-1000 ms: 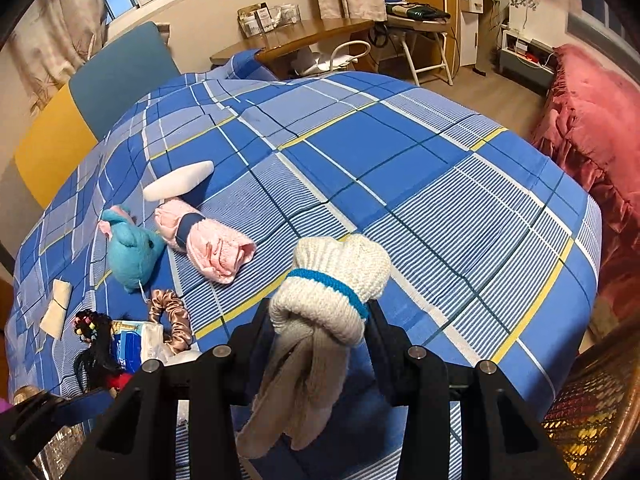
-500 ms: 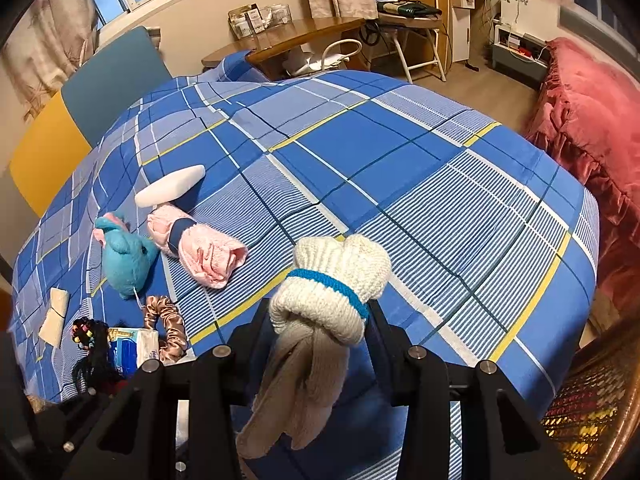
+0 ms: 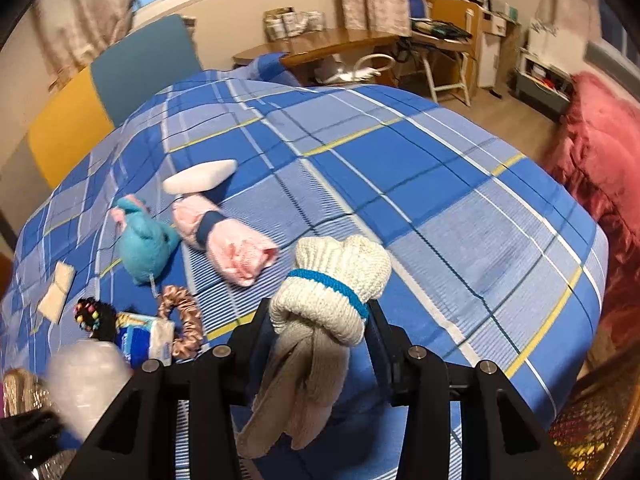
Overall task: Organize soft objects
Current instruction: 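Carry the plastic bag into the gold tray and open the left tool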
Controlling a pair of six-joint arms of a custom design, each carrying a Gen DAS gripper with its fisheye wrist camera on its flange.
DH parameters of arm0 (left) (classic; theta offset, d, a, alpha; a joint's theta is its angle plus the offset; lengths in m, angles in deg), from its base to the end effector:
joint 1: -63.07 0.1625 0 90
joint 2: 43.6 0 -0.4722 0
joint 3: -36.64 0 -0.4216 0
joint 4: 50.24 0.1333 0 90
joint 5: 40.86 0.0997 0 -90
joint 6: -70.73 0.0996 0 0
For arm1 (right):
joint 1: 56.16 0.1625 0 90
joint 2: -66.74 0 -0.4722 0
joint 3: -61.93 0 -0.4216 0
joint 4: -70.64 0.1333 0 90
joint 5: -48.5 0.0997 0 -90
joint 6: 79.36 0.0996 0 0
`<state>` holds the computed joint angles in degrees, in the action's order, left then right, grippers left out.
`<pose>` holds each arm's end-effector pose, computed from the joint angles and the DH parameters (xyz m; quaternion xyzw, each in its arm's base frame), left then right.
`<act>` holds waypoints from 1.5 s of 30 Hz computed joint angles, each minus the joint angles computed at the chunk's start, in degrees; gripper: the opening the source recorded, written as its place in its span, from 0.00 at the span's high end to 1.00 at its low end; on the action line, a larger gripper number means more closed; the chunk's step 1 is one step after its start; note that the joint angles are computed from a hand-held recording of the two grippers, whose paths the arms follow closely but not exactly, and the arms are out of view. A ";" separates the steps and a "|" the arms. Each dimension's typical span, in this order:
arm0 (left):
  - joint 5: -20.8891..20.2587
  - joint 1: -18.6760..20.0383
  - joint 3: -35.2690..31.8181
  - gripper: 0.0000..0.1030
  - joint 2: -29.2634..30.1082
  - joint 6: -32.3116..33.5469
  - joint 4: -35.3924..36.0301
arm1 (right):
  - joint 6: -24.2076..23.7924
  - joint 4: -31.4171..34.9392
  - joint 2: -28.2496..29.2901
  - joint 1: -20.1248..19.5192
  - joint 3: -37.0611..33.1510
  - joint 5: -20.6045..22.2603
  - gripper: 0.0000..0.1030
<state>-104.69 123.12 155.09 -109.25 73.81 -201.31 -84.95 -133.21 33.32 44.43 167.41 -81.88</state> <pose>-0.1266 -0.5747 0.1828 0.2605 0.9361 -0.1208 0.2033 0.1869 -0.6252 0.0313 0.0015 -0.8854 0.3485 0.3075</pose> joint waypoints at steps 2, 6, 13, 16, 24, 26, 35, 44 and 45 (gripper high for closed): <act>-1.21 -0.31 1.04 0.73 -2.04 -1.38 -0.72 | -1.14 -0.42 0.14 0.10 0.08 1.18 0.56; -2.45 -0.90 2.96 0.73 -6.97 -2.75 -0.89 | -2.52 -1.02 0.28 0.21 0.34 3.25 0.57; -3.46 -1.18 5.64 0.73 -19.57 -3.24 -0.51 | -8.17 -5.96 1.44 1.40 0.44 5.61 0.57; -1.58 -0.88 5.85 0.73 -24.04 -2.17 0.19 | -10.05 -8.05 1.94 1.95 0.34 5.86 0.57; 3.99 5.75 5.37 0.73 -36.38 -2.49 3.13 | -7.56 -12.07 1.06 1.21 1.65 7.63 0.57; 4.52 8.88 4.92 0.73 -38.57 -2.65 4.23 | -6.06 -13.12 0.57 0.86 2.32 8.40 0.57; 9.90 26.82 0.98 0.72 -37.29 -3.98 7.89 | -5.67 -16.29 0.76 1.17 2.72 8.65 0.57; 15.51 36.64 -5.14 0.72 -29.53 -3.82 9.57 | -9.54 -16.67 2.28 2.50 1.93 8.12 0.57; 16.36 36.84 -5.50 0.72 -29.01 -3.75 9.50 | -9.49 -16.60 2.24 2.46 2.01 8.33 0.57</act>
